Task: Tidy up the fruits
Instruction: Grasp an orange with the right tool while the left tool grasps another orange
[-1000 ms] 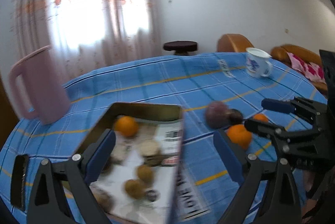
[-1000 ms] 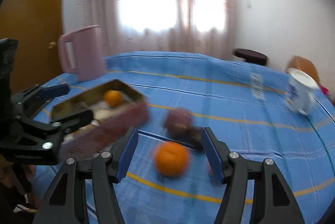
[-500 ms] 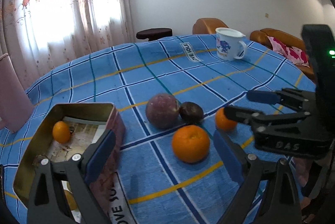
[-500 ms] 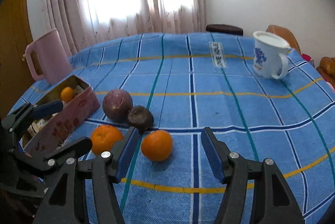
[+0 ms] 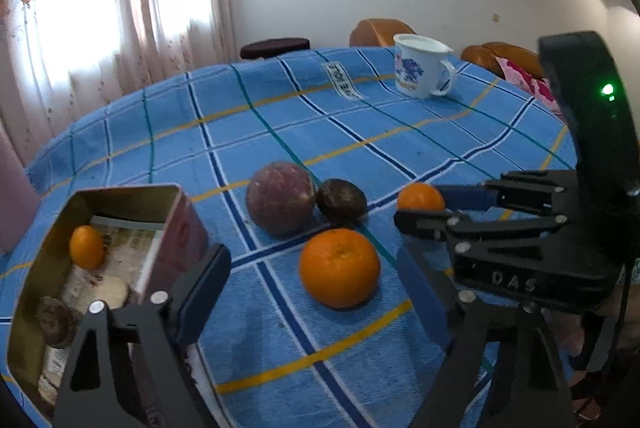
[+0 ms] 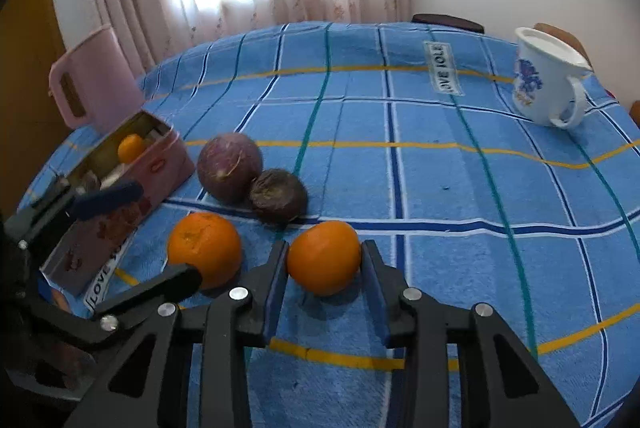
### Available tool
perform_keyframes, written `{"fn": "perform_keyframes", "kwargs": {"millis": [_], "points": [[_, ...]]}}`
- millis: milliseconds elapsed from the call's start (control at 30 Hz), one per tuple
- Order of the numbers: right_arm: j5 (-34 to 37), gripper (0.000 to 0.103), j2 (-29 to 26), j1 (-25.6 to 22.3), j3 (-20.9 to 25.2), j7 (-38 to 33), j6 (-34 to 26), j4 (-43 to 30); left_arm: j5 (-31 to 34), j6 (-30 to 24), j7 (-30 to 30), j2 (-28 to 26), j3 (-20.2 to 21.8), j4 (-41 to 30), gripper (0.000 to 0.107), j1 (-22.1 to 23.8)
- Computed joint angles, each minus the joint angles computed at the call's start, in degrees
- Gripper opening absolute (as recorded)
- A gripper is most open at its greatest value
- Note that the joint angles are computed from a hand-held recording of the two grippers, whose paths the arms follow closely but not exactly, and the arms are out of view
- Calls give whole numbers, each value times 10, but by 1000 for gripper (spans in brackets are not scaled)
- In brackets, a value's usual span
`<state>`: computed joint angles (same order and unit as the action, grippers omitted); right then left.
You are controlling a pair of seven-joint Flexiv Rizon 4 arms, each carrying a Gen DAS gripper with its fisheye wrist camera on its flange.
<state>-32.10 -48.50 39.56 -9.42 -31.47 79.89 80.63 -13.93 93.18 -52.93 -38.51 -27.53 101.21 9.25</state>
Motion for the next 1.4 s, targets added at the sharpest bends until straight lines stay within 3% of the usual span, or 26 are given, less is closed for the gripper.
{"fn": "perform_keyframes", "kwargs": {"millis": [167,300,433,767,1067,1400], "points": [[8,38,0,-4,3,5,3,-1,-13,-44,13,-5,7,-19,73,-12],[6,38,1,1,-3,8,7,1,-39,-85,24,-5,27,-34,50,-29],[2,38,2,7,-15,12,23,8,-65,-83,43,-4,22,-29,49,-29],[-24,38,8,65,-105,44,66,36,-63,-15,57,-3,-18,-1,49,-3],[-16,38,6,123,-190,63,109,62,-4,47,14,-14,-61,15,49,39],[56,38,-9,186,-270,35,144,82,79,92,-51,-19,-66,19,49,57]]}}
